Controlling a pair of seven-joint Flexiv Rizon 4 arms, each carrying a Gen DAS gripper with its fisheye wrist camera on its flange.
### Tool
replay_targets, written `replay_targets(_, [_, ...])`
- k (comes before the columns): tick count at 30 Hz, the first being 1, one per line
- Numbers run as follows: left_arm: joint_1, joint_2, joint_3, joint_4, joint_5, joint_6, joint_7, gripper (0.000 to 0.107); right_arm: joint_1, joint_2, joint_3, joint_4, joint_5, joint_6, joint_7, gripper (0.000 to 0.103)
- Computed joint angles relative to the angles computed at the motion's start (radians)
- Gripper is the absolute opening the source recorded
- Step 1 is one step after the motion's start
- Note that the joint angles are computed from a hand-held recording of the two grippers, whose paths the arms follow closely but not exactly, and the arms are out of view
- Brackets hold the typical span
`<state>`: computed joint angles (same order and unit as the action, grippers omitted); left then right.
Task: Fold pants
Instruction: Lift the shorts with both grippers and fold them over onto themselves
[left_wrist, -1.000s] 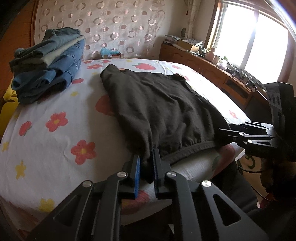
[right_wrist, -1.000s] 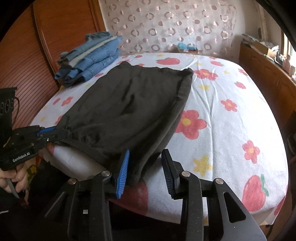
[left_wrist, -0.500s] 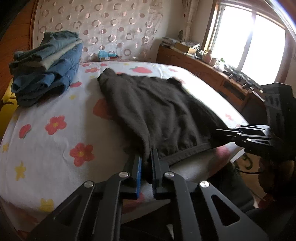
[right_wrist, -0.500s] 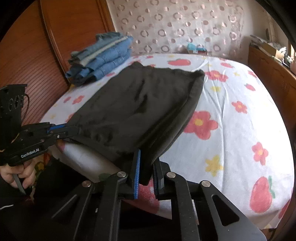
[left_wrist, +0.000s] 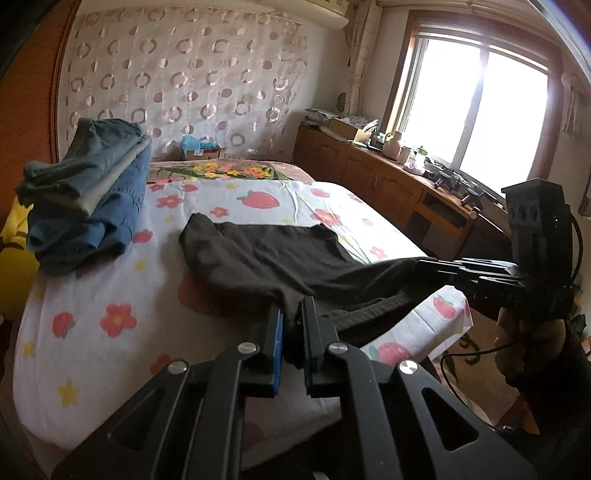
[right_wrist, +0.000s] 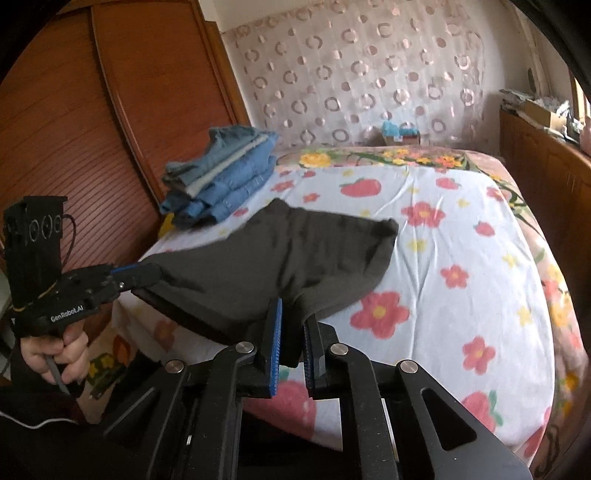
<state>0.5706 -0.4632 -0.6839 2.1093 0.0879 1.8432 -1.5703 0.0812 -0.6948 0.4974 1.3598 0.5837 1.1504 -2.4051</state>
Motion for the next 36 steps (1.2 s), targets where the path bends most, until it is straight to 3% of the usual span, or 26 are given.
replay_targets(6, [-0.033,-0.055,0.029,-0.102,-0.037,-0.044,0.043,0.006,0.035,-0.058,-0.025,-0.109,-0.037,-0.034,0.022,0.005])
replay_targets(10, [-0.101,-0.087,0.092,-0.185,-0.092,-0.087,0.101,0.006,0.065,-0.115,-0.050,-0.207,-0.079,-0.068,0.065,0.005])
replay_targets(27, [-0.273,-0.223,0.252,-0.453,-0.349,-0.249,0.303,0.006,0.224,-0.423,-0.199,-0.718,-0.287,-0.291,0.303,0.005])
replay_targets(31, [-0.353,-0.240,0.356,-0.508,-0.398,-0.303,0.315,0.009,0.245,-0.478,-0.228,-0.806,-0.318,-0.337,0.357,0.006])
replay_targets(33, [-0.397,-0.246,0.417,-0.527,-0.411,-0.332,0.316,0.012,0.251,-0.491,-0.238,-0.826,-0.329,-0.362,0.373,0.016])
replay_targets(36, [-0.404,-0.243,0.426,-0.515,-0.431,-0.325,0.339,0.024,0.254,-0.475,-0.249,-0.790,-0.336,-0.337,0.370,0.030])
